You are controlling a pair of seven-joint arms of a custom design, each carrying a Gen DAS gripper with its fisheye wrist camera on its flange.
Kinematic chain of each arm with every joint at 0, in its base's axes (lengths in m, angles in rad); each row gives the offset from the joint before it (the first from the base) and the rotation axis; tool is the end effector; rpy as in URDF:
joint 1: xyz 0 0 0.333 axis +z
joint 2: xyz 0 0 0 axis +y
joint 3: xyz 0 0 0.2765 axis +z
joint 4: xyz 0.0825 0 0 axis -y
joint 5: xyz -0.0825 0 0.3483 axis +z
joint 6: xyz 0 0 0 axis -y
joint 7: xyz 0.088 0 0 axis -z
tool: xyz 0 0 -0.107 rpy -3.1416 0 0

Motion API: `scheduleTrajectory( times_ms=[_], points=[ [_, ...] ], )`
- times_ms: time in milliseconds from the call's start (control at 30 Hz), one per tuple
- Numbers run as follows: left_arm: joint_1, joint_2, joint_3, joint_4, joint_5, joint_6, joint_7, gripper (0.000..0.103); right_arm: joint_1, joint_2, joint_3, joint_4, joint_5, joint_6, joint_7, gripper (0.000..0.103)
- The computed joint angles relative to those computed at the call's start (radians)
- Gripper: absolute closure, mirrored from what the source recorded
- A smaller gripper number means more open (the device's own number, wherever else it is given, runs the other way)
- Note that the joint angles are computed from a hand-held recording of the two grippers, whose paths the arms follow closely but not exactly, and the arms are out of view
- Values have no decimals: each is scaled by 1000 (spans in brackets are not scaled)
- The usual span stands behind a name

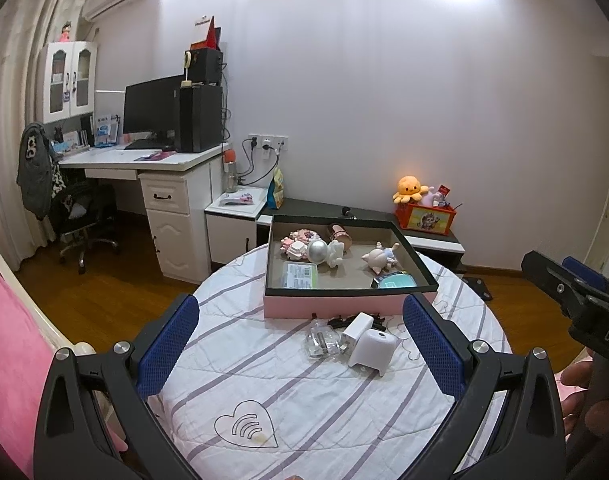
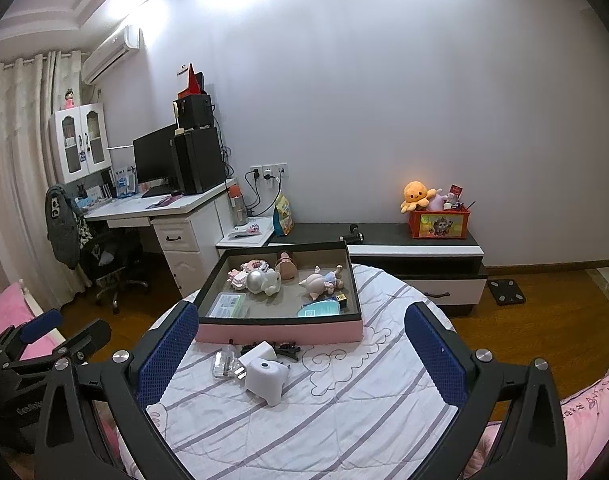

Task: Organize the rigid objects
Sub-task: 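Withdraw both grippers from the box back over the bed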

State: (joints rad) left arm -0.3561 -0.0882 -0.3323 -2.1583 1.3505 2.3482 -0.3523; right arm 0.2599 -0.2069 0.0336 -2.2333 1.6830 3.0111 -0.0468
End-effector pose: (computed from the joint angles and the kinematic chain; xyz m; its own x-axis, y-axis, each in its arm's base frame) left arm 0.4112 -0.3235 0.4504 0.2709 -0.9592 0.0813 -0.4197 -0.1937 -0.8868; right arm 0.4755 0.0683 0.4827 0.3704 -0.9225 -0.1082 -0.4324 -0.0682 -0.8991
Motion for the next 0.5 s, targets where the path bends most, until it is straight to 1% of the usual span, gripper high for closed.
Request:
scheduleTrajectory(
  times_ms=[100, 200, 367, 500],
  points=[
    [3, 11, 5, -2, -18, -8, 11, 0, 2, 24, 1, 7, -47, 3, 44, 0],
    [15, 31, 23, -8, -38, 26, 14, 0, 7, 66, 0, 20, -128, 6, 122, 0],
    [27, 89, 48, 2, -55, 83, 30, 0, 5, 169, 2, 46, -338, -6, 302, 0],
    [36, 167, 78, 40, -63, 131, 51, 0, -9, 266, 14, 80, -516, -34, 458, 0]
  ],
)
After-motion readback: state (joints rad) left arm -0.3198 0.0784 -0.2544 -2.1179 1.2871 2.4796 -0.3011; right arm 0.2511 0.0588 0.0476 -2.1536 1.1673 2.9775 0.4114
